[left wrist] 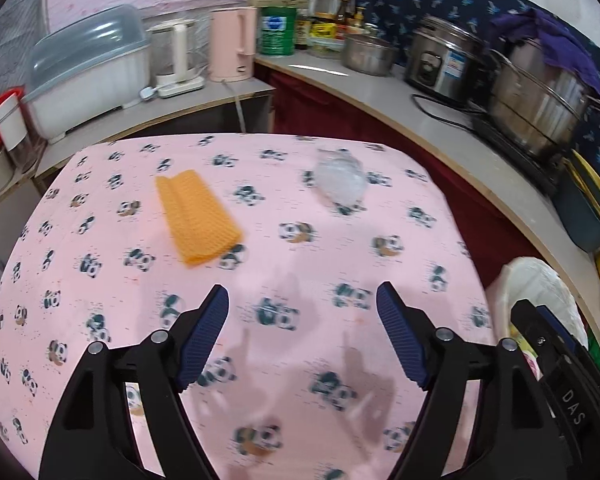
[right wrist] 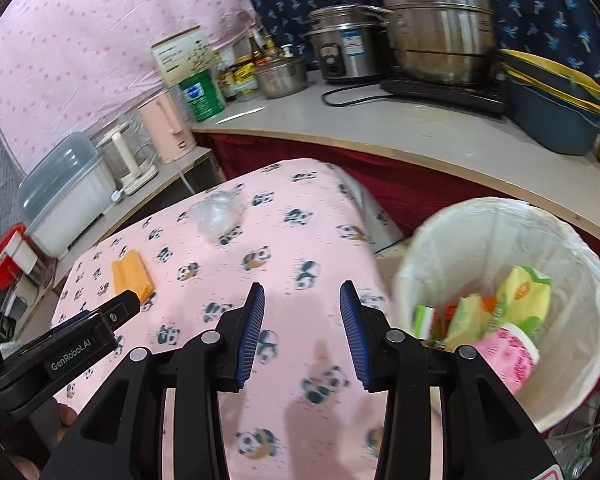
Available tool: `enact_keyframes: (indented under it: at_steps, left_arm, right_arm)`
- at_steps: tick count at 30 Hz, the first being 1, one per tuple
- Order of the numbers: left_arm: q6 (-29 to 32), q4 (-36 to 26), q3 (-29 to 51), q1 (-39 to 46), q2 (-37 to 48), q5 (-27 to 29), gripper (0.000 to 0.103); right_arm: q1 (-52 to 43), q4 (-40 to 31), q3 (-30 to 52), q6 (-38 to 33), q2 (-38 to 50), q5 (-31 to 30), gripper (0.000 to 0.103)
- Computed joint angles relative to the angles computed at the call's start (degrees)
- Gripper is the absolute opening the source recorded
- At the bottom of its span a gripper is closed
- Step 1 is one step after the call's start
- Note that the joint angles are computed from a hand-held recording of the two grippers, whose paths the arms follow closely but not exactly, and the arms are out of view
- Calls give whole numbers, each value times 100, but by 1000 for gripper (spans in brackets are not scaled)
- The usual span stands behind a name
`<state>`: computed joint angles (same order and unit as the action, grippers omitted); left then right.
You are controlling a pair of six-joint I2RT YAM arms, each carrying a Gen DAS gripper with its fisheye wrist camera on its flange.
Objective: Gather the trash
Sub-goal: 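Move both tools back toward the orange foam net and plastic wrap, then grasp the orange foam net with the left tool while the right tool grasps the plastic wrap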
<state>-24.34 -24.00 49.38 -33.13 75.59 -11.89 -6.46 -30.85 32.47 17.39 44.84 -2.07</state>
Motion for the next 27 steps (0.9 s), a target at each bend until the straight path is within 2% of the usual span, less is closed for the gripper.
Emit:
enact_keyframes:
  at_steps: [7, 11, 14, 18, 27]
  left_arm:
    - [441, 315, -16, 1110, 379, 426, 73]
    - [642, 503, 123, 1541, 777, 598, 74]
    - [704, 607, 295, 1756, 1108, 683, 79]
    - [707, 695, 587, 1983, 1556, 817, 83]
    - [612, 691, 1340, 2208, 2555, 1065, 84]
  right_arm:
    - [1089, 991, 433, 421, 1530, 481, 43]
    - [1372, 1440, 767, 462, 2385, 560, 47]
    - [1444, 1711, 1113, 491, 3044, 539, 50]
    - [1496, 1918, 1645, 454, 3837, 537, 55]
    - [1441, 2129, 2656, 444, 5285, 483, 57]
